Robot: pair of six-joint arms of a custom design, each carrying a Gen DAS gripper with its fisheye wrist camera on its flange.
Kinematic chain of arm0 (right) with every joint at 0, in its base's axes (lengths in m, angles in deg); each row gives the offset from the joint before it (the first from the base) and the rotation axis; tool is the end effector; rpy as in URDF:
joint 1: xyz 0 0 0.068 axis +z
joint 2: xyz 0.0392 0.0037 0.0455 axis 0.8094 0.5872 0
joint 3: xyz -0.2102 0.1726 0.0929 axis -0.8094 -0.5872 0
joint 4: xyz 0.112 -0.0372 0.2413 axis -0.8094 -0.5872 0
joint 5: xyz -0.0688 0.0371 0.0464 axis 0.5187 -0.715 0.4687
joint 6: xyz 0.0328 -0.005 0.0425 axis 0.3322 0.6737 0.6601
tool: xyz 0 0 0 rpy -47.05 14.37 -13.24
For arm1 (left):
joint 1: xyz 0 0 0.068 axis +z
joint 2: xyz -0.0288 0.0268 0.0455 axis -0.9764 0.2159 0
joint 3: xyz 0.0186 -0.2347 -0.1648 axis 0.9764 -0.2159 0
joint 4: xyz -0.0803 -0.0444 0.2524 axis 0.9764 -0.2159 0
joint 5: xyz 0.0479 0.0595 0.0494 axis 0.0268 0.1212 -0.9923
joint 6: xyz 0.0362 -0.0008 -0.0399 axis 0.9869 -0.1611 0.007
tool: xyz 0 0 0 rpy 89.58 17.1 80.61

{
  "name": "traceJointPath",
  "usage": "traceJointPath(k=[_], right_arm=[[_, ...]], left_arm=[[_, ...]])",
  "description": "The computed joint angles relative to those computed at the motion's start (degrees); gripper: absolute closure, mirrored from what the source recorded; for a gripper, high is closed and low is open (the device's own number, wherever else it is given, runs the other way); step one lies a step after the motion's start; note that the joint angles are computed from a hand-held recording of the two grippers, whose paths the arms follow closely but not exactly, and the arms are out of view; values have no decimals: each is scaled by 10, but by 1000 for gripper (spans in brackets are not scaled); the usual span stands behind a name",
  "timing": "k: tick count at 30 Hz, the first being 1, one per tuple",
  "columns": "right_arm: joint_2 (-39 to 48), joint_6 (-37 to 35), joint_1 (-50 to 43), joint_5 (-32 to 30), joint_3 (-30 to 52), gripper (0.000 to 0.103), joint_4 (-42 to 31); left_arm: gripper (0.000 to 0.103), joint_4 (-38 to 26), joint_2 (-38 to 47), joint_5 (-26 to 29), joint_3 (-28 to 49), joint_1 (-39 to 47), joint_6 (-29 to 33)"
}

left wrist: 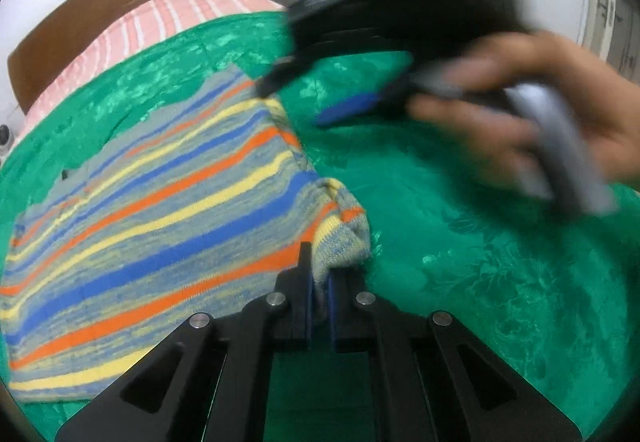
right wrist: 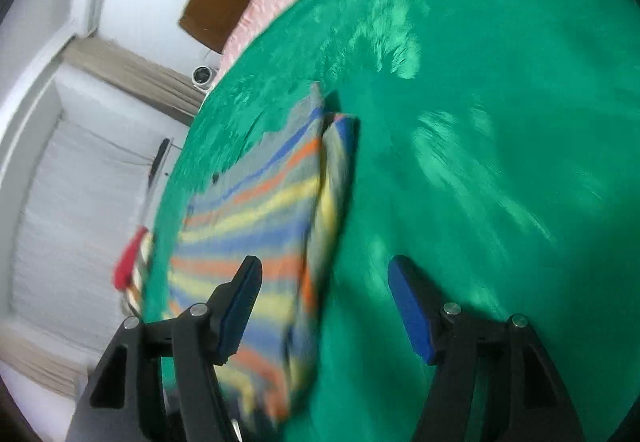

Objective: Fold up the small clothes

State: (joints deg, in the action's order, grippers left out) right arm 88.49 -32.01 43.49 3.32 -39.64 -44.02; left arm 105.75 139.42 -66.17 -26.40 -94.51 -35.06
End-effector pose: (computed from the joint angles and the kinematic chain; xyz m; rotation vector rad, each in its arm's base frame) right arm 0.2952 -0.0325 0.0719 0.5052 2.4155 0.9504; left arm 0.2538 -0.0906 0.0697 1.1221 2.1707 -0.3424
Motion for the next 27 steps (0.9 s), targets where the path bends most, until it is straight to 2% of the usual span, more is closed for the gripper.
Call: traceJointPath(k=[1, 2, 3, 4, 7, 10, 14, 16, 24, 25, 26, 27], right_arm=[[27, 15, 12, 9, 31, 45, 6], [43, 10, 26, 17, 61, 55, -5], [50, -7, 45, 36, 91, 94, -34], [40, -17, 69, 83, 110, 95, -63], [-11, 0, 106, 112, 111, 95, -74], [-54, 24, 159, 125, 135, 95, -97], [-10, 47, 253, 162, 259, 95, -143], [43, 51, 304, 187, 341, 95, -169], [309, 50, 423, 246, 709, 95, -333], [331, 52, 428, 253, 732, 90, -340], [355, 66, 435, 253, 757, 89, -336], [366, 81, 435, 248, 761, 82, -321]], left_arm=[[100, -8, -6, 12, 1, 7, -2], [100, -27, -15, 31, 5, 22, -4], [100, -46, -25, 51, 10, 39, -4], [100, -68, -38, 74, 15, 62, -3], [100, -158, -76, 154, 44, 159, 12], [100, -267, -77, 229, 103, 272, 39], [100, -397, -17, 283, 205, 408, 82], [100, -429, 31, 280, 258, 448, 87], [98, -445, 143, 236, 351, 512, 79], [93, -434, 151, 218, 354, 510, 71], [83, -421, 158, 202, 364, 499, 50], [82, -428, 168, 200, 378, 501, 47]])
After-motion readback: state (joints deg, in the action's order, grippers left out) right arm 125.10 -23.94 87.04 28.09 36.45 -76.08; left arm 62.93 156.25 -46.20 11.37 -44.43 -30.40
